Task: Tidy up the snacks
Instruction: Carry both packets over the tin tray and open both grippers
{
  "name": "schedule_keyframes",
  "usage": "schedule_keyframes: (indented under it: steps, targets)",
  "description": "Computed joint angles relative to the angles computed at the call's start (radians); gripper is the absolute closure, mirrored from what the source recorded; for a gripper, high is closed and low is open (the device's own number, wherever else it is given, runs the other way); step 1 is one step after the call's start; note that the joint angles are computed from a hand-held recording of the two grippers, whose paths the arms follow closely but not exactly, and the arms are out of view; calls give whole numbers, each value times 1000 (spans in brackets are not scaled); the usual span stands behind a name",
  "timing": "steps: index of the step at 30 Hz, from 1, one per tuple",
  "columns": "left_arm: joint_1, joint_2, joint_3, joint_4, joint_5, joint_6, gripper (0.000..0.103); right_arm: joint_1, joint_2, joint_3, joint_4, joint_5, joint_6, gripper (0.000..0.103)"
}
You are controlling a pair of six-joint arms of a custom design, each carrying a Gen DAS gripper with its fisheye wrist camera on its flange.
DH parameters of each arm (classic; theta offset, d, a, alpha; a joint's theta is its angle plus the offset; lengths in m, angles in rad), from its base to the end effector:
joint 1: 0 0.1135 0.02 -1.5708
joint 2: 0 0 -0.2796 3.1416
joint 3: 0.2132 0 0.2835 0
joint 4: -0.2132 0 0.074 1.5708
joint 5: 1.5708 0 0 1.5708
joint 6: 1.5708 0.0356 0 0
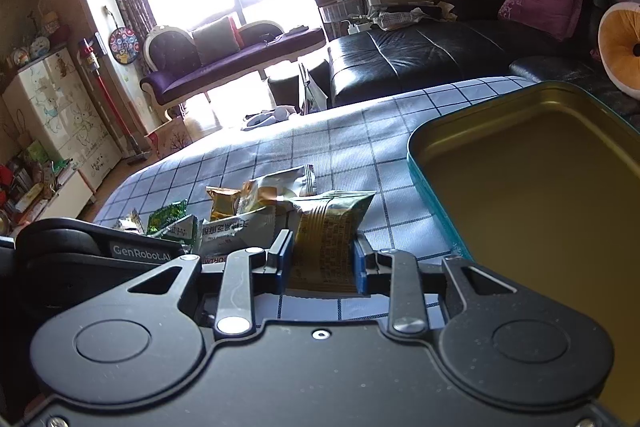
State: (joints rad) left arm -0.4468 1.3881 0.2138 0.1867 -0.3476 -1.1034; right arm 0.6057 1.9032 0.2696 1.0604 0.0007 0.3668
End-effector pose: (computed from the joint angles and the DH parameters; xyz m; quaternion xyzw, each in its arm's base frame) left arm 0.1772 -0.0715 0.0663 -0.3512 0.8769 -0.0798 0.3182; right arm 0.2021 0.1399 0.0381 -0.1045 0.8719 0.2233 0.4231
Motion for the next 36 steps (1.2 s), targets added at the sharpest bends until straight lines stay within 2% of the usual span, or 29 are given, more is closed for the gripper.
schedule_keyframes:
  steps: [6,12,16,20,23,28,29,32,36]
  targets:
    - [-147,-76,79,-157,-144,-27,73,-111,-187,-64,-65,-48,2,63]
    - [-231,-114,186,-206,-156,20,73,-237,-426,-114,-228,-74,-53,63]
    - [-288,-40,319,-271,-159,60,73,-307,-560,-144,-362,-50,-55,63]
    - [-297,40,393,-235,-69,95,73,-408,-609,-157,-453,-127,-144,63]
    - [-304,138,459,-221,-21,106,73,-458,-639,-182,-456,-131,-190,63]
    - [-327,250,534,-203,-12,109,73,-494,-674,-209,-450,-100,-231,63]
    - [-329,267,547,-197,-10,113,73,-540,-683,-205,-469,-139,-248,63]
    - [-347,310,583,-194,-27,144,72,-567,-652,-194,-464,-160,-246,63]
    - [-380,352,622,-214,-91,163,72,-628,-667,-197,-489,-216,-267,63]
